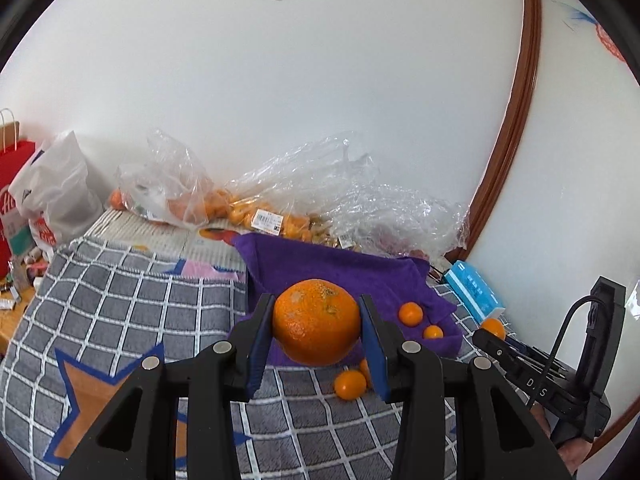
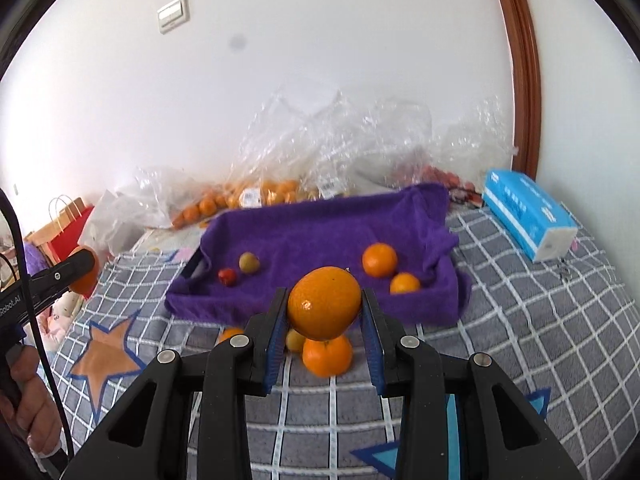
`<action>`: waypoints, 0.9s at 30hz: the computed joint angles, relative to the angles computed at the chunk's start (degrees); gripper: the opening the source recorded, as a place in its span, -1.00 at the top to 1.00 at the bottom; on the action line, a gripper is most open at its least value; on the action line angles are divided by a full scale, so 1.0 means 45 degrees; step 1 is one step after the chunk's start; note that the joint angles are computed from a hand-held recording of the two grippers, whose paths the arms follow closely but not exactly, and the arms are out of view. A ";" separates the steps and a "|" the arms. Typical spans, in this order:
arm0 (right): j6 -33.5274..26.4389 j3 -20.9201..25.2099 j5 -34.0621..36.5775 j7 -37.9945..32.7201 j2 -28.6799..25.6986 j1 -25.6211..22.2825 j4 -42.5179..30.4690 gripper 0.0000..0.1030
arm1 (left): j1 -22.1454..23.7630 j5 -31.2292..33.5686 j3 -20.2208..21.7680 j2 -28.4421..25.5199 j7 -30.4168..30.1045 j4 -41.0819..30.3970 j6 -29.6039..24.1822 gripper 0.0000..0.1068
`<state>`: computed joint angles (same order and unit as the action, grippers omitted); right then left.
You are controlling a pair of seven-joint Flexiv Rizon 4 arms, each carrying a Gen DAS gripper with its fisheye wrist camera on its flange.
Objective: Organize fruits
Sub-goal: 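Lower both held oranges onto the purple towel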
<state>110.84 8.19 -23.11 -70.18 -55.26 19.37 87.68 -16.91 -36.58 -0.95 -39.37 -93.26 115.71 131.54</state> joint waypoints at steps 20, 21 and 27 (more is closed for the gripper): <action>-0.2397 0.1823 -0.0797 -0.0019 -0.2200 -0.0757 -0.4926 0.32 | 0.0037 -0.1443 0.0550 -0.1560 0.1955 -0.3870 -0.2050 0.26; -0.2461 0.1801 -0.0725 -0.0097 -0.2279 -0.0710 -0.5123 0.32 | 0.0051 -0.1491 0.0594 -0.1686 0.1972 -0.4096 -0.2149 0.26; -0.3329 0.2643 -0.0454 -0.0922 -0.3419 -0.0763 -0.6857 0.32 | 0.0435 -0.1220 0.0466 -0.2563 0.1690 -0.4767 -0.2049 0.26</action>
